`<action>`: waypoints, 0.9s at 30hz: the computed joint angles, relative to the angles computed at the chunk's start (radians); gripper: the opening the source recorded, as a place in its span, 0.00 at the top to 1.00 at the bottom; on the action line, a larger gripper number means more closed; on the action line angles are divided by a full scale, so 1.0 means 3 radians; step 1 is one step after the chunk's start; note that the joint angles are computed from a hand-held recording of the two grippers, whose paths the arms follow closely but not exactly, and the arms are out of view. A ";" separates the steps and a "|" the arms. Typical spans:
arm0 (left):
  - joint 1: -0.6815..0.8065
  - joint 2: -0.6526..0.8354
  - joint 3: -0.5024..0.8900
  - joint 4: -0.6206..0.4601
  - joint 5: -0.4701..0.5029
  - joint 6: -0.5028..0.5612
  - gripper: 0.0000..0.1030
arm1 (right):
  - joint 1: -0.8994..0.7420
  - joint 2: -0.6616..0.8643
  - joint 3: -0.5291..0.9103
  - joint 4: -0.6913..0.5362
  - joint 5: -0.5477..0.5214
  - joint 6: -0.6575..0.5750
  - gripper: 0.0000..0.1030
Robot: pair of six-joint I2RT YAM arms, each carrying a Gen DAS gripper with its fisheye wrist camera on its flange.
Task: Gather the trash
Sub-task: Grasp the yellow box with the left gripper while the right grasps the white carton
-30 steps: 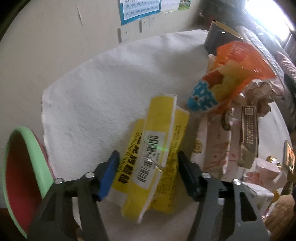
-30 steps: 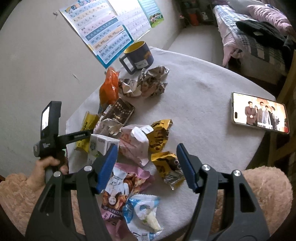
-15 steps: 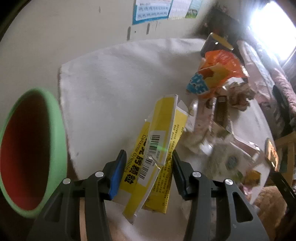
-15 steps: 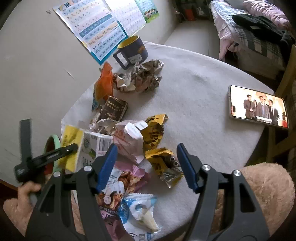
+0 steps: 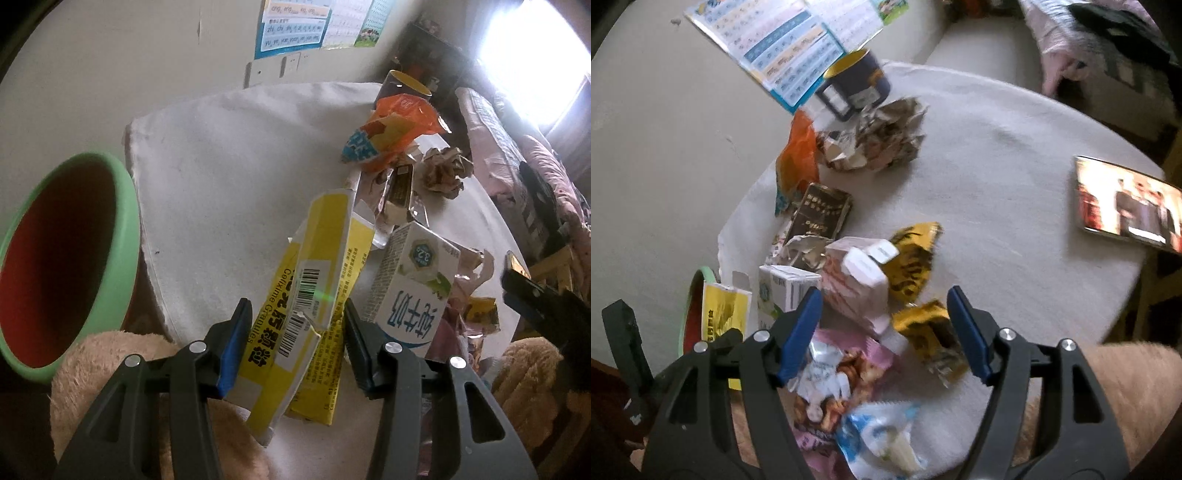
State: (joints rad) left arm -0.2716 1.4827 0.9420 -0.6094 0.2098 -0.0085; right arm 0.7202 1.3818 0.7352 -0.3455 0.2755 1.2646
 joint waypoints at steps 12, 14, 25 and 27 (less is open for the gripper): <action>-0.0107 0.0085 -0.0008 0.0066 -0.0112 0.0061 0.46 | -0.0258 0.0468 0.0085 0.0485 -0.0460 -0.0469 0.81; -0.0114 0.0093 -0.0005 0.0071 -0.0111 0.0067 0.45 | -0.0259 0.0386 -0.0044 0.0666 -0.0482 -0.0394 0.82; -0.0175 0.0162 0.0003 0.0091 -0.0196 0.0097 0.43 | -0.0226 0.0163 -0.0253 0.0807 -0.0409 -0.0288 0.82; -0.0176 0.0165 0.0004 0.0090 -0.0199 0.0100 0.44 | -0.0255 0.0208 -0.0274 0.0901 -0.0509 -0.0308 0.81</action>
